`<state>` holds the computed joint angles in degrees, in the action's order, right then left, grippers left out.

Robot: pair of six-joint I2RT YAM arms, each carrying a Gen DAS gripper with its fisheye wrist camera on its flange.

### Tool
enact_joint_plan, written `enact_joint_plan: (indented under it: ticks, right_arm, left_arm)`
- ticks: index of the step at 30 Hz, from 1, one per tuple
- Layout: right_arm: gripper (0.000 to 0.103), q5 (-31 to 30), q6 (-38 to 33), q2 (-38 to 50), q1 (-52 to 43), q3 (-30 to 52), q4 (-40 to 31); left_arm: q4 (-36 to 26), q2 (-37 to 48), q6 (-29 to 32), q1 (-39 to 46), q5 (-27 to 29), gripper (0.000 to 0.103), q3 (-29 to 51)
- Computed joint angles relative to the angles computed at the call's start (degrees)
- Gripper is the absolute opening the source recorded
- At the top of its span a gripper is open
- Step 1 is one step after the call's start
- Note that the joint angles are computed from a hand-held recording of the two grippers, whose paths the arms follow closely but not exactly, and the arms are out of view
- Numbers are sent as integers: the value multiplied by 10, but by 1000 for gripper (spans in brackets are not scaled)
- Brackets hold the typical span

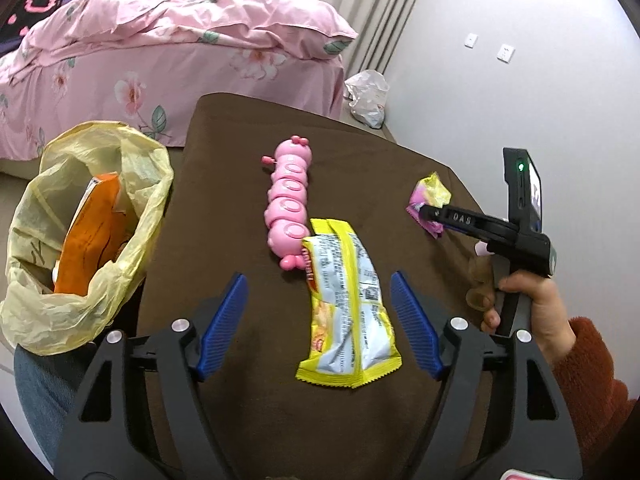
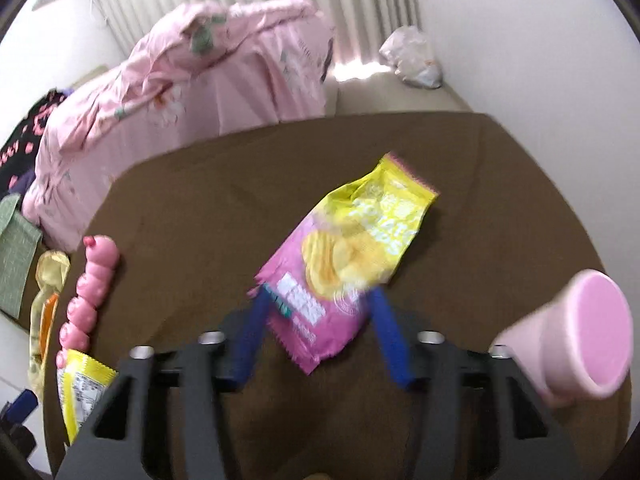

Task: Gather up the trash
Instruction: 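Lift the yellow-white wrapper with the left tool while the right tool lifts the chip bag, then carry both packets over the yellow bag and open both tools to drop them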

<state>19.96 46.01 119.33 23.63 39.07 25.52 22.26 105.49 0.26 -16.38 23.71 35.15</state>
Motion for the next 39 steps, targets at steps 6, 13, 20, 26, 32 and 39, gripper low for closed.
enact_joint_plan:
  ticks: [6,13,20,26,32,39]
  right_arm:
    - [20,-20,-48,-46,26,-57,35]
    - [18,53,-27,-159,130,-160,23]
    - [18,192,90,-247,272,-223,-45]
    - [18,244,158,-271,341,-239,-81]
    - [18,294,198,-315,401,-220,-177]
    - [18,333,211,-358,448,-172,-288]
  left_arm:
    - [-11,12,-1,9,22,70,9]
    - [-30,10,28,-21,11,72,8]
    - [-64,9,-7,-75,-87,71,7]
    - [-56,29,-8,-127,-177,51,15]
    - [-38,-19,0,-105,-126,22,-16]
    - [-25,-165,20,-75,-90,20,-85]
